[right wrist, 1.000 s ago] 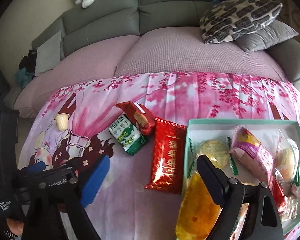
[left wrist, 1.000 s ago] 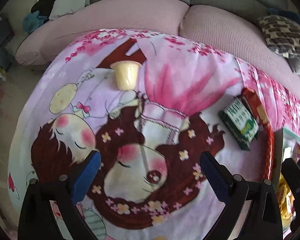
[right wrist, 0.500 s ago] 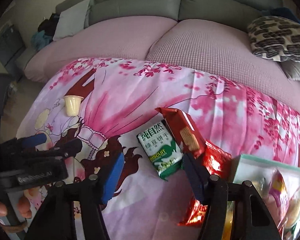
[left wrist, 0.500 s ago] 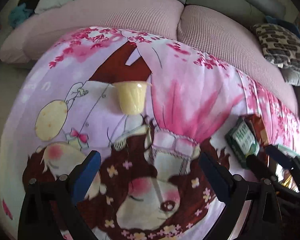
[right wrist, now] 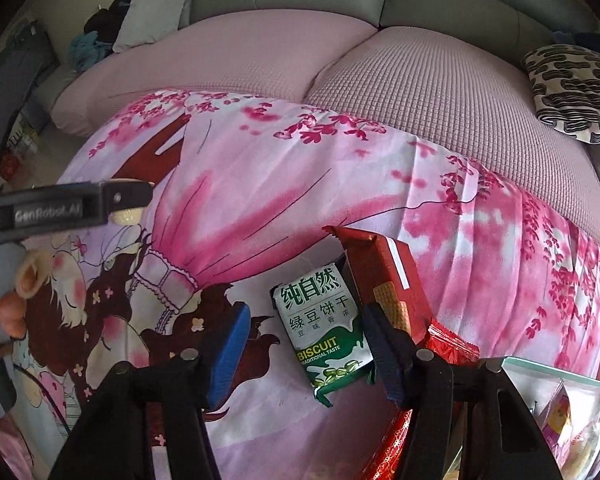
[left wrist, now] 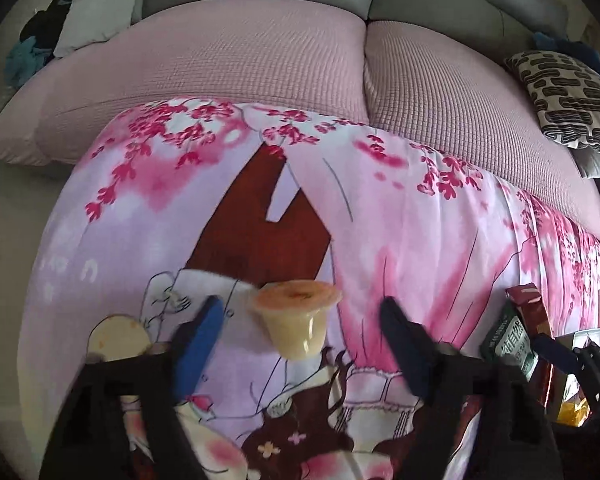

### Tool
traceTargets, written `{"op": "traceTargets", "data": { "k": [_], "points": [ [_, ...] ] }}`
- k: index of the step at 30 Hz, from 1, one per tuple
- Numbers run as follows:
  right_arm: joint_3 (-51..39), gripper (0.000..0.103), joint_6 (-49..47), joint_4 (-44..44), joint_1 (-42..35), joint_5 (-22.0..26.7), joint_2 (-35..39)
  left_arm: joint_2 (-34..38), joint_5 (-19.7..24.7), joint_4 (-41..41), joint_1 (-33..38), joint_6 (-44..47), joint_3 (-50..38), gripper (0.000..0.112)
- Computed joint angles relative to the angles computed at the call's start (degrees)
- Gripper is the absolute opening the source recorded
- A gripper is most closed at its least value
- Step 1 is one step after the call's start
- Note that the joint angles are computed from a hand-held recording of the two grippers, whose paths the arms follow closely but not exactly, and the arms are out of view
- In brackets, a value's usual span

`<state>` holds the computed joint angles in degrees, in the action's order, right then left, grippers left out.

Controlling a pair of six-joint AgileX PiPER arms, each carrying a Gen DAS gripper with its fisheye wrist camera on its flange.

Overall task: Organize snacks
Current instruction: 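Grasp the green biscuit box with right tool while left tool grasps pudding cup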

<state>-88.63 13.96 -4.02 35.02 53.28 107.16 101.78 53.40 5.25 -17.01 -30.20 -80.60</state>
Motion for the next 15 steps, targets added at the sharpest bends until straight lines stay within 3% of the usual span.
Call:
{"op": "traceTargets", "data": {
  "k": [3,15],
  "points": [
    [0.16,0.062,0.02,-0.51,0.11,-0.11,0.14,0.44,-1.15,0.22,-0.16,0.32,-0.53,0.049],
    [-0.12,0.062,-3.36,8.94,-3.74,1.54,0.1,-1.52,-2.06,-3.7,-1.5,1.49,2.89,0.047]
  ]
}}
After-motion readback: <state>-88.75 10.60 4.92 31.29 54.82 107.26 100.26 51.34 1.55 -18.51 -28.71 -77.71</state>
